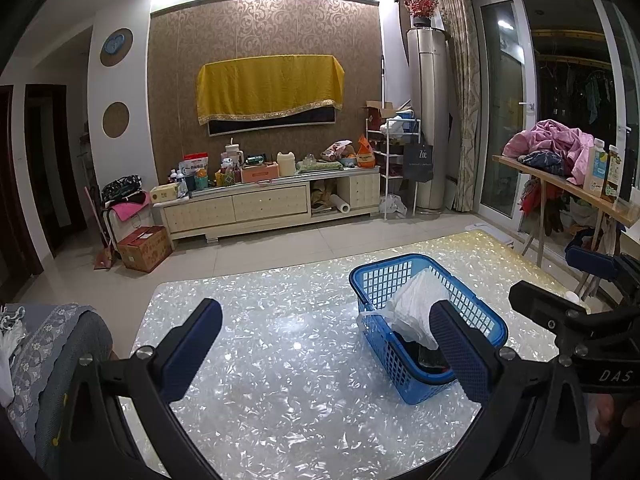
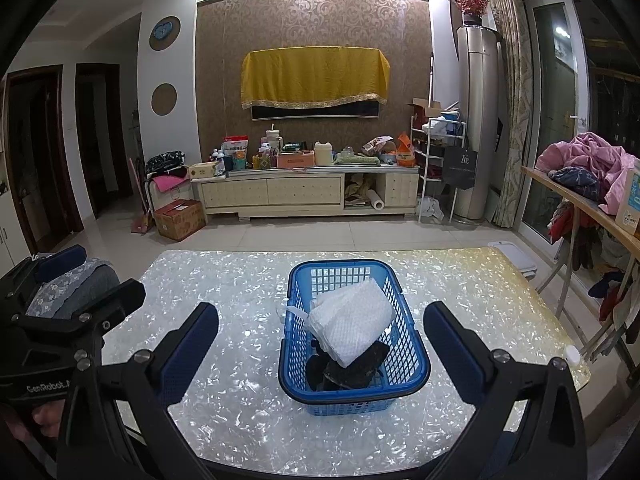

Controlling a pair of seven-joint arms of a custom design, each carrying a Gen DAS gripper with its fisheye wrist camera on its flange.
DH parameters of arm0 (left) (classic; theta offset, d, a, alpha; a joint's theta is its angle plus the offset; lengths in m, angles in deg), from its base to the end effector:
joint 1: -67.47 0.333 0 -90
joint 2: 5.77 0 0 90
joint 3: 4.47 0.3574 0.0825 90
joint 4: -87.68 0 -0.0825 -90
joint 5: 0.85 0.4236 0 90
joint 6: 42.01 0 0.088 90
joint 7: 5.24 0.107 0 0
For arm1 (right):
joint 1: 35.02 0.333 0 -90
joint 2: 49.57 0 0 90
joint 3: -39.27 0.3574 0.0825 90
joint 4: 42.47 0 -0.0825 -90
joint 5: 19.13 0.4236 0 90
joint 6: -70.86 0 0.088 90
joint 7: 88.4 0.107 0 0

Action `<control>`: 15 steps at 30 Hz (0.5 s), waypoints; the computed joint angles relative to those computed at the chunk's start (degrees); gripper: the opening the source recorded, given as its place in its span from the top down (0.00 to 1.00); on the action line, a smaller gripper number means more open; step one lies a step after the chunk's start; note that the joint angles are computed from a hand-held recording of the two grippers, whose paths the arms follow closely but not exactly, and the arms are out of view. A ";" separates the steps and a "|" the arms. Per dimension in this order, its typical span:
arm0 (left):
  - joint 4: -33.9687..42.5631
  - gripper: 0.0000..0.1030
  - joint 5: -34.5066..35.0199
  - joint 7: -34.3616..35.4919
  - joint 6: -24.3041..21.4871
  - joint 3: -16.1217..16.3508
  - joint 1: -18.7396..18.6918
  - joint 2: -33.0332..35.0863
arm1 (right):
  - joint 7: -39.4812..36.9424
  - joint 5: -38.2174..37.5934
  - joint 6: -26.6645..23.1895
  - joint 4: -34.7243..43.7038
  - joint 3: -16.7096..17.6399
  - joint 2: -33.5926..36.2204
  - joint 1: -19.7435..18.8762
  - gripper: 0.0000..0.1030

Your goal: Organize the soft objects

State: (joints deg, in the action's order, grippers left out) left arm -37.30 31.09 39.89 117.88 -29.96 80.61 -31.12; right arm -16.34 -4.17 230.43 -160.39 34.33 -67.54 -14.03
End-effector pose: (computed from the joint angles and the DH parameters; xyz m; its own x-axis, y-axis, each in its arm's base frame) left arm 0.4788 -0.1787 0.6885 0.1019 -0.9938 -0.0441 -0.4385 -0.0051 -0.8987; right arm 0.5213 0.1293 0.7257 0.3859 -0.9225 -0.0123 -0.4585 -0.1802 -0.8703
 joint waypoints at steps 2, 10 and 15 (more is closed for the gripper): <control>-0.04 0.00 -0.03 0.04 0.03 0.09 -0.12 -0.03 | -0.29 0.16 0.01 -0.01 -0.10 0.01 0.07 0.00; 0.05 0.00 -0.20 -0.02 -0.07 0.22 -0.34 0.02 | -0.18 0.08 -0.13 -0.16 0.00 -0.15 -0.10 0.00; 0.05 0.00 -0.15 -0.10 -0.04 0.20 -0.29 0.09 | -0.44 0.36 -0.54 -0.03 -0.16 -0.21 0.06 0.00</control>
State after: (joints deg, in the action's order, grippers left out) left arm -37.24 30.94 39.79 117.84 -29.76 80.32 -31.03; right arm -16.78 -3.81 229.89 -160.42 34.17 -67.75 -13.97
